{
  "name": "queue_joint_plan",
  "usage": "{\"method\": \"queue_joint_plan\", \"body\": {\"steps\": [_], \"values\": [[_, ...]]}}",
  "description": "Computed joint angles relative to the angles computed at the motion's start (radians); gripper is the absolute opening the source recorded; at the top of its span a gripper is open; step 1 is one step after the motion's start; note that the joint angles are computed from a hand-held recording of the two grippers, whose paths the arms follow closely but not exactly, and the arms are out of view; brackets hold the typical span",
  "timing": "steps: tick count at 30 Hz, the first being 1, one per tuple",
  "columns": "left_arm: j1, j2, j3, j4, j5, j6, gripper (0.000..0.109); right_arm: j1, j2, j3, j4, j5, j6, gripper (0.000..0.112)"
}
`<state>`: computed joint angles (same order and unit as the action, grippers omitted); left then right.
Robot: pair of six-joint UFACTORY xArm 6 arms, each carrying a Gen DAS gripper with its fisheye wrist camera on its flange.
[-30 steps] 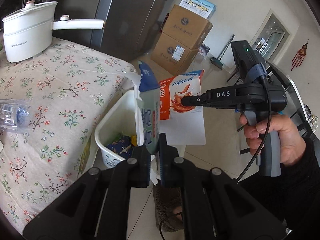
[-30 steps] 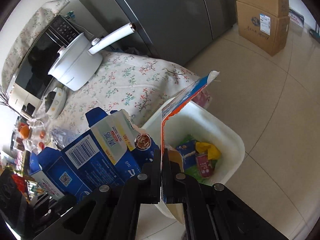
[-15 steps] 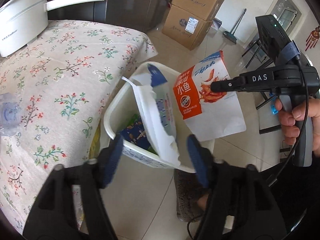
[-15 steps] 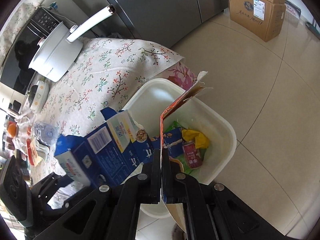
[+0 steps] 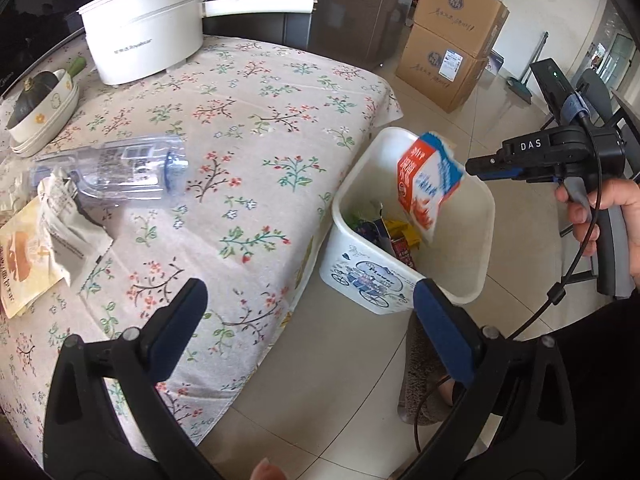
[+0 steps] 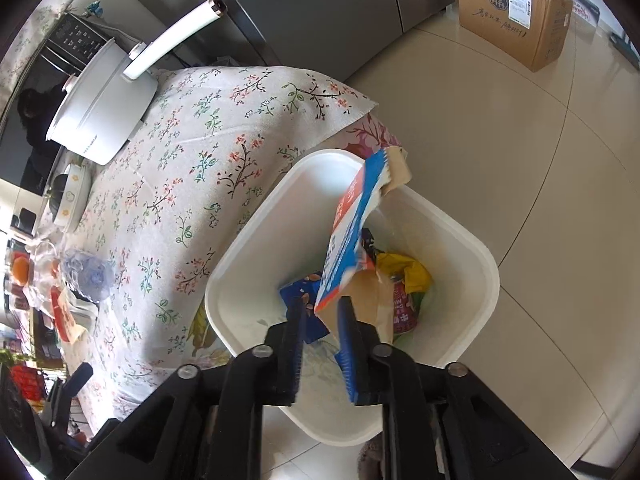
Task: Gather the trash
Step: 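Release the carton strip into the bin with left while right releases the orange bag, then move the left tool to the red round lid and grasp its rim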
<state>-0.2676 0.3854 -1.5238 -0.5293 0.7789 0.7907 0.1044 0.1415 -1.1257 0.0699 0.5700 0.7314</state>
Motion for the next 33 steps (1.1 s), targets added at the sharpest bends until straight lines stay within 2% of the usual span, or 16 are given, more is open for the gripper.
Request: {"method": "queue_joint_plan", "body": {"steps": [1,3,10,15,23,26,33], "values": [[0.01,-0.007,0.004,-0.006,-0.005,0.003,0.102,0.006,-0.002,-0.003,-0.024,-0.008,0.025,0.063],[0.027,-0.012,0.004,-0.004,-0.02,-0.003,0.102,0.018,-0.002,-0.016,-0.064,-0.019,0.06,0.069],[0.11,-0.001,-0.023,-0.022,-0.049,-0.037,0.102,0.074,0.062,-0.137,-0.12,0.011,0.077,0.07],[0.172,0.003,-0.02,0.026,-0.104,-0.072,0.102,0.136,0.17,-0.316,-0.211,0.084,0.071,0.072],[0.301,0.033,-0.037,0.064,-0.15,-0.11,0.102,0.234,0.385,-0.645,-0.201,0.164,0.011,0.076],[0.33,0.056,-0.031,0.155,-0.226,-0.153,0.102,0.264,0.477,-0.784,-0.165,0.194,-0.021,0.076],[0.368,0.206,-0.188,0.429,-0.247,-0.351,0.102,0.308,0.684,-1.116,-0.13,0.316,-0.072,0.077]]}}
